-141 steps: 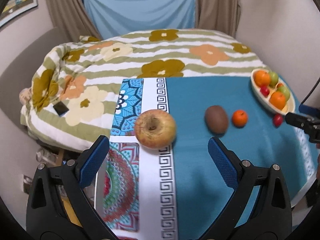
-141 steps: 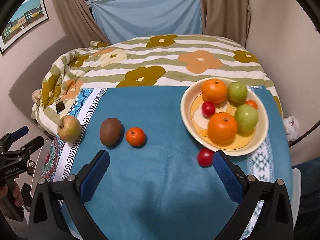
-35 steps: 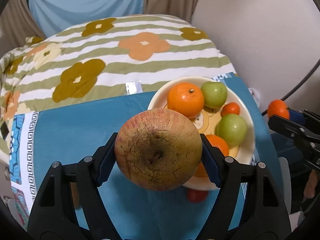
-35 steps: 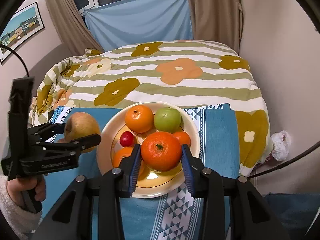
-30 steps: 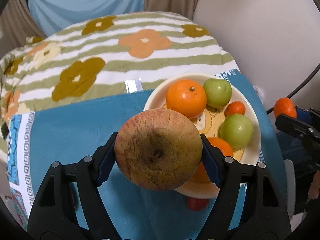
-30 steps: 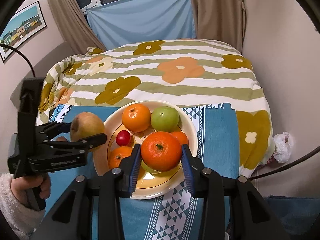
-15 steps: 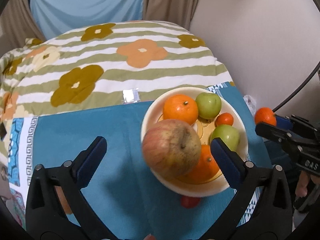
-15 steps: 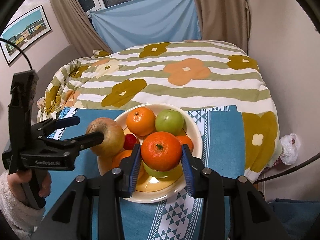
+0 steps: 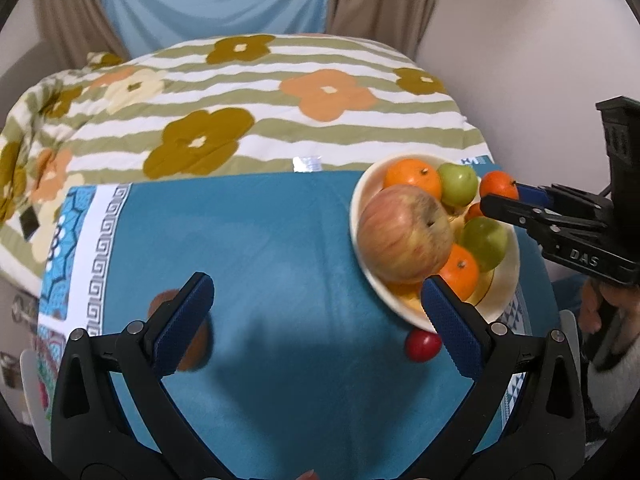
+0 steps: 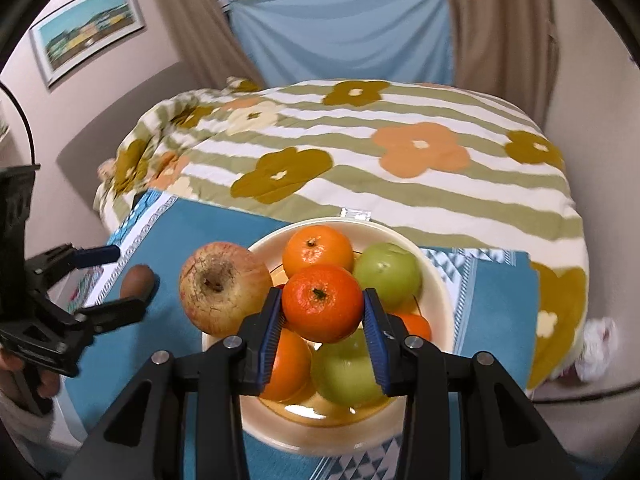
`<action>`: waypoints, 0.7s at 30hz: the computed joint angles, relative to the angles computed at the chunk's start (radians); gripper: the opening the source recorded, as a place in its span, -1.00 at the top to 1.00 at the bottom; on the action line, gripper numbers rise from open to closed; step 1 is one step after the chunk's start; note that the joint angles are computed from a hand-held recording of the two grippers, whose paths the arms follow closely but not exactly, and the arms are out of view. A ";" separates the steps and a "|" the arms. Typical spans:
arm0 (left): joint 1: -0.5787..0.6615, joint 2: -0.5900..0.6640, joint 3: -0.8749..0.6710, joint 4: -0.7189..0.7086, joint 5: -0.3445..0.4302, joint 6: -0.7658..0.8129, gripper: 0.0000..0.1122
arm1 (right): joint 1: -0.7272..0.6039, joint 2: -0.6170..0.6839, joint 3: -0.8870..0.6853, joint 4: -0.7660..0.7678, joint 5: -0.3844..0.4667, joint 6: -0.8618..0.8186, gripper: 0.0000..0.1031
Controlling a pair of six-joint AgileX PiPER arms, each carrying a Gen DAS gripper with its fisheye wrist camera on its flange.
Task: Organize fruits
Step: 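Carry the apple and tangerine over the bowl and open both grippers to release them, then move the left gripper to the brown kiwi while the right gripper approaches a red cherry tomato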
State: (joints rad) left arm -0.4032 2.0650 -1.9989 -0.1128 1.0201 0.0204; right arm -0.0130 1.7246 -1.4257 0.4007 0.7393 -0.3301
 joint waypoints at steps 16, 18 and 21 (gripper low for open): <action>0.026 -0.097 0.158 0.045 -0.072 -0.058 -0.84 | -0.023 -0.037 0.091 0.105 -0.052 -0.176 -0.84; 0.027 -0.110 0.168 0.049 -0.075 -0.060 -0.84 | -0.021 -0.051 0.099 0.092 -0.056 -0.159 -0.84; 0.030 -0.127 0.175 0.052 -0.077 -0.064 -0.84 | -0.011 -0.070 0.106 0.060 -0.058 -0.116 -0.84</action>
State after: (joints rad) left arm -0.3733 1.9375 -1.8244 -0.0611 0.9434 -0.0437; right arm -0.0240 1.6544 -1.3195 0.4609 0.6808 -0.4463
